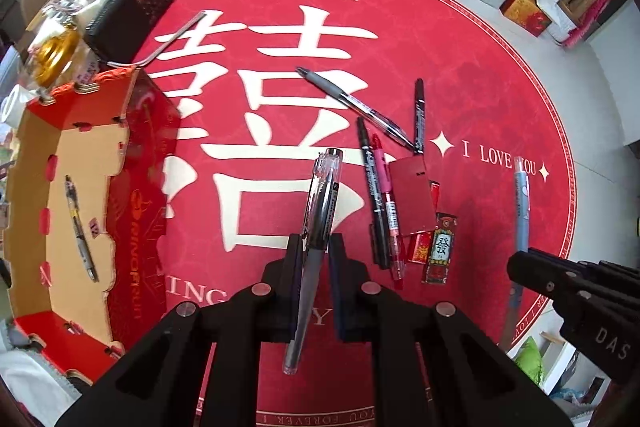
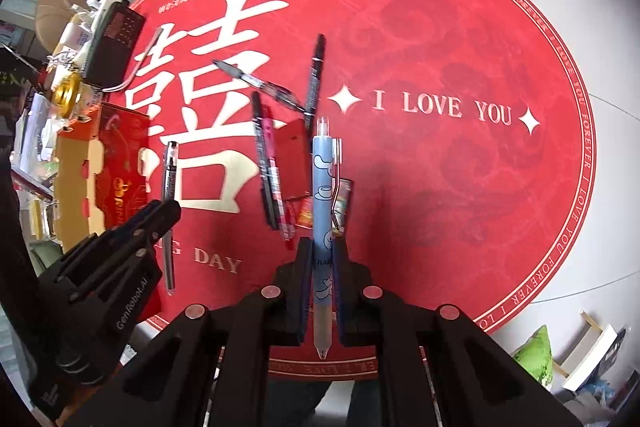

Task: Organize rigid objects
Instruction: 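Carry both held pens over the cardboard tray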

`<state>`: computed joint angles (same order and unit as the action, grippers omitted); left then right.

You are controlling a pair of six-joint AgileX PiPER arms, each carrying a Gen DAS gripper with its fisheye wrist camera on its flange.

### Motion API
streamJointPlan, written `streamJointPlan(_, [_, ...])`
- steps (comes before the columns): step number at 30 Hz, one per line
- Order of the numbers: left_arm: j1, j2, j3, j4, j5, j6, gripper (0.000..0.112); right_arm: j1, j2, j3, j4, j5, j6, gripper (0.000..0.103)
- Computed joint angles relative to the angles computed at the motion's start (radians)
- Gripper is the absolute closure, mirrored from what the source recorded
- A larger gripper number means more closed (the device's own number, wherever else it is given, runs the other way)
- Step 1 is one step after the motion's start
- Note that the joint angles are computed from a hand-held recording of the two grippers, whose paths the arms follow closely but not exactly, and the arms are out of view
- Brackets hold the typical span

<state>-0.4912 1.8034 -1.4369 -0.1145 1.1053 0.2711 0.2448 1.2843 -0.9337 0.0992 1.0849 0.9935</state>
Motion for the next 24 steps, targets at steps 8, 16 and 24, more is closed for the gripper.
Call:
streamJointPlan(8, [0.068,-0.013,-0.039,-0.016,0.031,0.010,0.099,0.044,0.082,-0.127,-0.010,0.017,-0.005,0.092])
streamJointPlan(16, [0.164,-0.014,-0.074,-0.034,0.066,0.034,0.099,0.100,0.187,-0.276,-0.009,0.038,-0.025,0.092])
streamJointPlan(24, [0.256,-0.003,-0.085,-0.024,0.077,0.056,0.099,0.143,0.286,-0.416,-0.003,0.054,-0.047,0.092])
